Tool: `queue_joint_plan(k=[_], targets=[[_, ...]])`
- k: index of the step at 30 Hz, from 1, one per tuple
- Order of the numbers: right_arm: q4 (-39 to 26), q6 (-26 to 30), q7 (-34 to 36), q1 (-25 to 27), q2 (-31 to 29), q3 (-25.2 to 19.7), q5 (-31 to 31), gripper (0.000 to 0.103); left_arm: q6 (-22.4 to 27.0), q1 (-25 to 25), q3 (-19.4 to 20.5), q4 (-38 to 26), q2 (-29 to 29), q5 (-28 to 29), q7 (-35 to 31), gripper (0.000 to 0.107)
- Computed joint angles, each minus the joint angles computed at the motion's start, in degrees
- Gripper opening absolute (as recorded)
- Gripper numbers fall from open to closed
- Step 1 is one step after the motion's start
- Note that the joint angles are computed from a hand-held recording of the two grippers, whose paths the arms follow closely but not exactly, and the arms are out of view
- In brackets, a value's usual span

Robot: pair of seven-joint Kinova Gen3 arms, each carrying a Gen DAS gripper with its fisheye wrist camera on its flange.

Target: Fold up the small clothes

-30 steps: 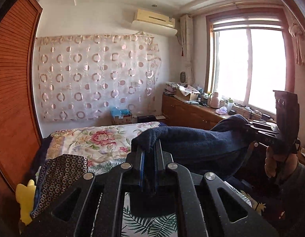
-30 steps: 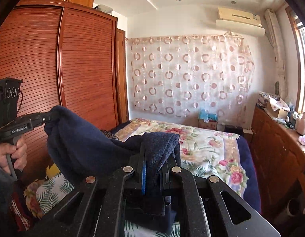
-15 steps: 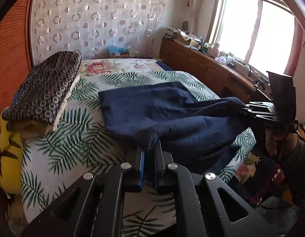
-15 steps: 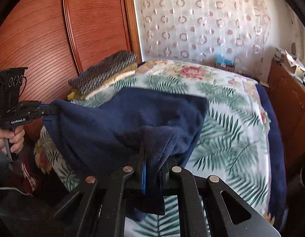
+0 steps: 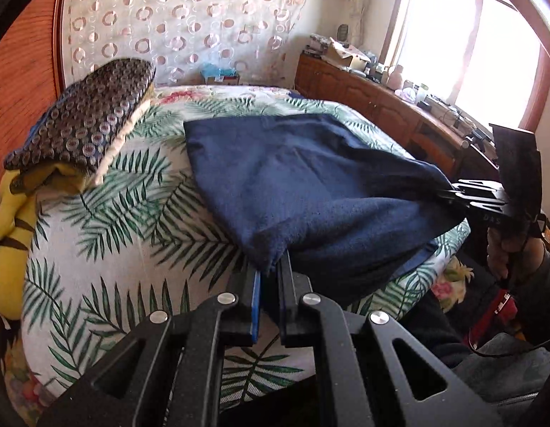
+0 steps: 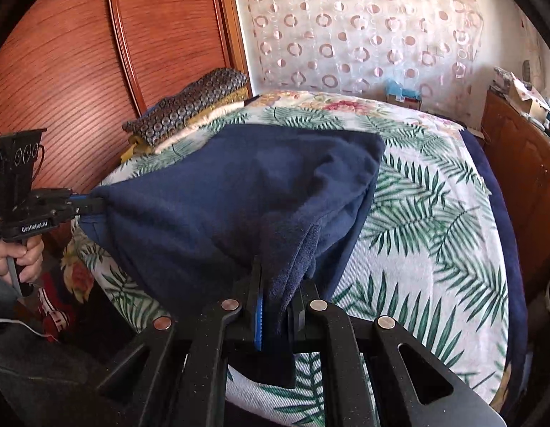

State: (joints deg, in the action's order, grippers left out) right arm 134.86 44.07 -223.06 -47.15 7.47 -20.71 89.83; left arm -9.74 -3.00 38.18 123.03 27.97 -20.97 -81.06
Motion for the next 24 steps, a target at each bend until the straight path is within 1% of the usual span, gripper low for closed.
queue_joint_plan(k=[1,3,5,7,8,10,13,15,18,22,23,24], targets=[[-0.3,0.6,0.5,-0.4,0.7,-0.2,-1.1,0.009,-0.1,0.4,-0.4,0.1,0.4,0.1,0.0,0.008],[-0.9,2.1,0.1,-1.4,2.6,-0.3,-2.7,0.009,0.0,0.0,0.0,0.2,1.2,0.0,0.1,0.008],[-1.3,2.7,-0.3,-2.2,4.0,-0.2,-3.8,0.013,-0.6,0.9,-1.0,0.7,1.5,0.5,0.0,0.008],[-2.9,5.1,1.9,-3.5,6.0,0.1,-7.7,0.028,-0.8,1.0,-1.2,0.9,1.8,0.4,0.1,0.008],[-3.4,6.1,2.0,-4.2,6.7,0.4,-8.8,0.031,-0.9,0.6,-0.9,1.0,2.1,0.3,0.3,0.008],[-3.5,7.1,-0.2,-5.4,7.5,1.1,-9.1,0.044,-1.1,0.6,-0.9,1.1,2.4,0.1,0.4,0.008],[-3.8,6.7,-0.8,-5.4,7.1,1.9,-10.7,0.054,-0.9,0.7,-1.0,1.1,2.6,0.0,0.6,0.008],[-3.6,5.6,-1.4,-5.1,6.5,2.2,-11.2,0.056,-1.0,0.9,-1.3,1.2,2.7,0.1,0.6,0.008],[-3.1,2.9,-2.4,-4.5,5.7,2.3,-9.9,0.056,-0.9,1.7,-2.0,1.2,3.0,0.5,0.6,0.008],[-3.0,1.1,-2.0,-4.3,5.8,2.0,-8.3,0.056,-1.0,2.0,-2.3,1.3,3.4,0.7,0.5,0.008],[-3.3,1.0,-1.1,-4.4,6.0,1.9,-8.5,0.055,-1.2,2.0,-2.3,1.4,3.4,0.8,0.5,0.008],[-3.5,1.0,-0.2,-4.5,6.2,1.9,-8.4,0.045,-1.2,2.0,-2.2,1.4,3.3,0.7,0.5,0.008]])
